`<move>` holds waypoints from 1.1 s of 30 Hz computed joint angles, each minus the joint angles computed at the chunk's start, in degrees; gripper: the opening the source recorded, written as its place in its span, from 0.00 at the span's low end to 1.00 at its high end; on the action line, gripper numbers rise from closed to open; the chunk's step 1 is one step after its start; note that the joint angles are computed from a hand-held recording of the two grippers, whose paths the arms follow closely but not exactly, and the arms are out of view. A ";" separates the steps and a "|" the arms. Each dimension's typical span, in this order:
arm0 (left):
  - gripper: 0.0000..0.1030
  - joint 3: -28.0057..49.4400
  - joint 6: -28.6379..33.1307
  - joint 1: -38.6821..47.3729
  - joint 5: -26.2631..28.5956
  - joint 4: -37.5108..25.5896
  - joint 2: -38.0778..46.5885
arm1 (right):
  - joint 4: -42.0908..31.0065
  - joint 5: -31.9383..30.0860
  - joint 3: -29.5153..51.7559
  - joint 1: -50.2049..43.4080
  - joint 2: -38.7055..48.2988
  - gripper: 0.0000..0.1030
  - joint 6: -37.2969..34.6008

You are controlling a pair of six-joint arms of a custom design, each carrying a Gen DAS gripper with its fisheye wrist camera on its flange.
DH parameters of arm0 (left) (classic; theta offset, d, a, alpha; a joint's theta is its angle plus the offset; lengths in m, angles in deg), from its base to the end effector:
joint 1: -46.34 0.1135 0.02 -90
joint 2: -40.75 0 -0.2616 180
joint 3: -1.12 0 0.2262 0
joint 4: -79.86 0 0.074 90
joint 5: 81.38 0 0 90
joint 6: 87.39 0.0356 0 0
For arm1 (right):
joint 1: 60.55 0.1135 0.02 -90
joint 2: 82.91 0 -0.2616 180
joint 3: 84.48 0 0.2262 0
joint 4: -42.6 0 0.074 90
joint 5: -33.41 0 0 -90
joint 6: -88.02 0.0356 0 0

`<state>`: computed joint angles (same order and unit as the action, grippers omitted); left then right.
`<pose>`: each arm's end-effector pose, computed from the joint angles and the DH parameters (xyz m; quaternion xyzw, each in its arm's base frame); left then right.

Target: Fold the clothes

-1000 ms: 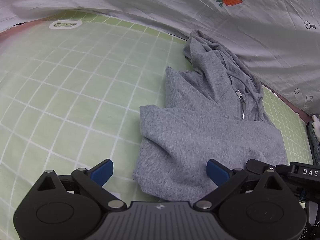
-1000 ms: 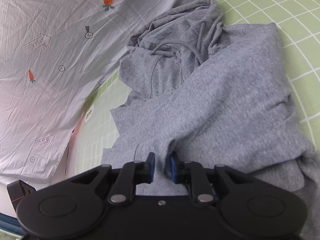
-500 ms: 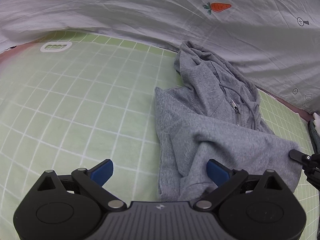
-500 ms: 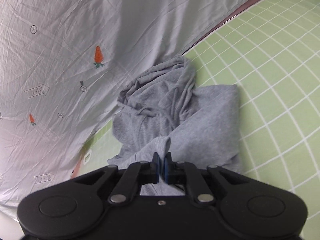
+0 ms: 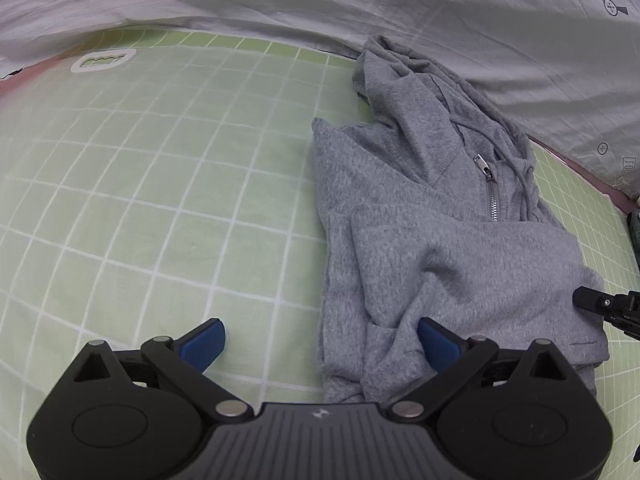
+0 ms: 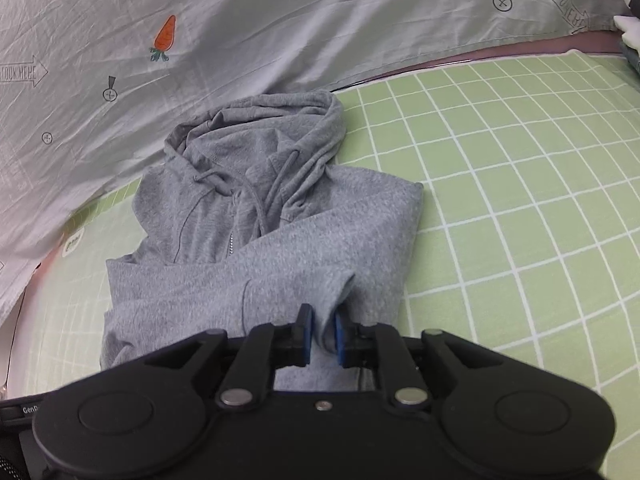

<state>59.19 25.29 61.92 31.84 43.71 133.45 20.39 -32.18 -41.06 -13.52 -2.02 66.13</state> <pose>0.2480 0.0546 0.1455 0.0933 0.9619 -0.1339 0.2195 0.1552 0.1450 0.1423 0.2269 0.9174 0.1063 0.3093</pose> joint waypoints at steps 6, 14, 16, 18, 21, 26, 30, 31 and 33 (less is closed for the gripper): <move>0.97 0.87 -1.33 2.21 2.88 -1.81 -2.87 | -7.77 2.62 2.95 5.78 -1.82 0.34 6.40; 0.97 0.51 -1.54 4.87 2.78 -2.39 -3.92 | -10.41 4.34 0.02 10.16 -4.37 0.30 15.59; 0.97 -0.27 -1.11 4.86 2.45 -2.34 -4.43 | -9.74 5.10 -0.74 11.04 -5.10 0.19 15.28; 0.97 -1.02 -0.69 4.85 2.21 -2.35 -5.04 | -9.00 6.94 -1.84 12.28 -6.95 0.11 15.31; 0.97 -1.67 0.30 4.88 2.29 -2.64 -6.06 | -8.81 11.29 -3.35 14.76 -11.28 0.05 16.24; 0.97 -2.94 2.15 4.29 1.53 -2.41 -6.92 | -15.46 15.39 -0.86 15.67 -14.67 0.05 16.44; 0.97 -3.97 3.37 3.53 0.29 -1.71 -6.76 | -12.90 10.65 -2.62 12.47 -10.78 0.05 15.84; 0.97 -4.17 3.67 3.46 0.02 -1.58 -6.61 | -12.31 9.46 -3.07 12.06 -9.31 0.06 15.92; 0.97 -4.30 4.27 3.94 0.30 -1.71 -6.79 | -12.86 8.53 -3.01 12.04 -7.85 0.10 16.44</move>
